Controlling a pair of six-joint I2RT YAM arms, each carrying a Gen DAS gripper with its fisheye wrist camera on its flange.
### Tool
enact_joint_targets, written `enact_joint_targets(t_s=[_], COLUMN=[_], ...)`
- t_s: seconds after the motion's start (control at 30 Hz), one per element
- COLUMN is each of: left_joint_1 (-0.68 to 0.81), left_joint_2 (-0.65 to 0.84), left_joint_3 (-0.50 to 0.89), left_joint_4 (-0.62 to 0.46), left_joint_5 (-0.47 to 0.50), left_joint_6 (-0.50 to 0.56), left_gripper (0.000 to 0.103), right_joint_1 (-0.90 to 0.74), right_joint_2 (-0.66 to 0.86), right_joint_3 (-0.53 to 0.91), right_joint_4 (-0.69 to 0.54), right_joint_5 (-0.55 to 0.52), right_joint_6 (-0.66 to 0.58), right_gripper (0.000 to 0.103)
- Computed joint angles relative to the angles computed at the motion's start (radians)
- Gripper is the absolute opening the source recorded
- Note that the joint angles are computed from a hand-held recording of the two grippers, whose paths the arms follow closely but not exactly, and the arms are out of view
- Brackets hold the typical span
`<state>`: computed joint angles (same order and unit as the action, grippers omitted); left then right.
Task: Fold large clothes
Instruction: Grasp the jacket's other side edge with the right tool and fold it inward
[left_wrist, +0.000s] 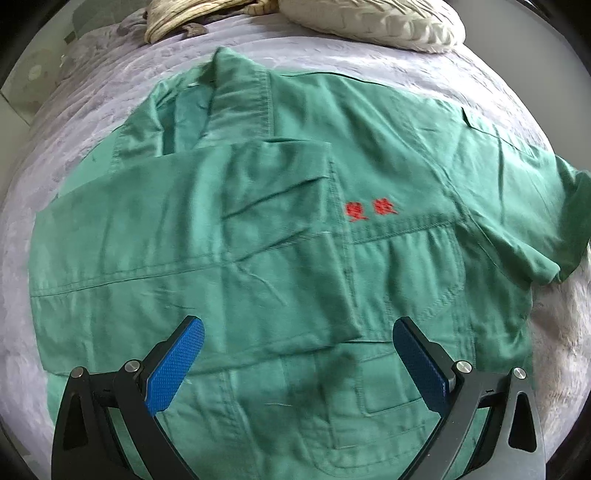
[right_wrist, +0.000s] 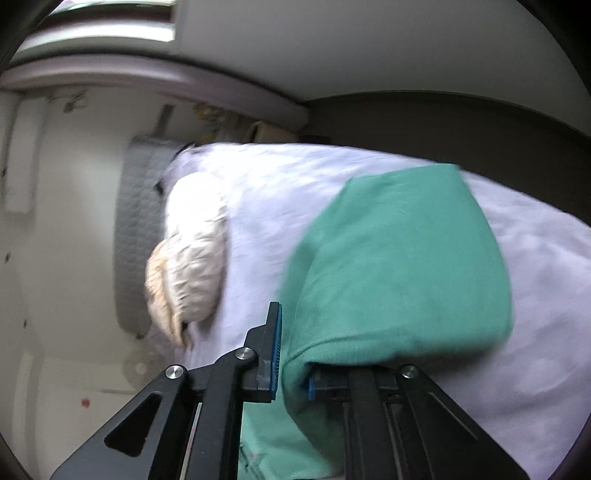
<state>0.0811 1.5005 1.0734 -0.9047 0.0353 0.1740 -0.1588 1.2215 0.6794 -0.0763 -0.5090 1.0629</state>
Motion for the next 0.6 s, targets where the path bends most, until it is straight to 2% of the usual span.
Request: enact_joint_targets(t_s=[0.2,0.27,0.37,0.6], left_joint_1=[0.119,0.212,0.346,0.538], left_joint_2=[0.011,-0.026,0.02,0.099], left_joint_3=[0.025,-0.008,0.006,0.066], left_joint_4=[0.002,0.003,0.027,0.073], left_joint_5=[0.039,0.056,0.09,0.118], left_joint_6=[0.095,0.179,0.274,0.353], left_gripper=[0.102,0.102,0.102,0.102], right_joint_1=[0.283,0.376,0.551,0.855], right_joint_2=[0.065,0.109,0.231,0.592], right_joint_3=[0.149,0.224,0.395,0.747], right_joint_4=[0.06,0.05,-0.004,-0.103], right_joint_5=[0.084,0.118,0.177,0.21], right_joint_6=[0.032,0.009,-0.055,-0.12], right_gripper=[0.012,0.012,0.012,0.012])
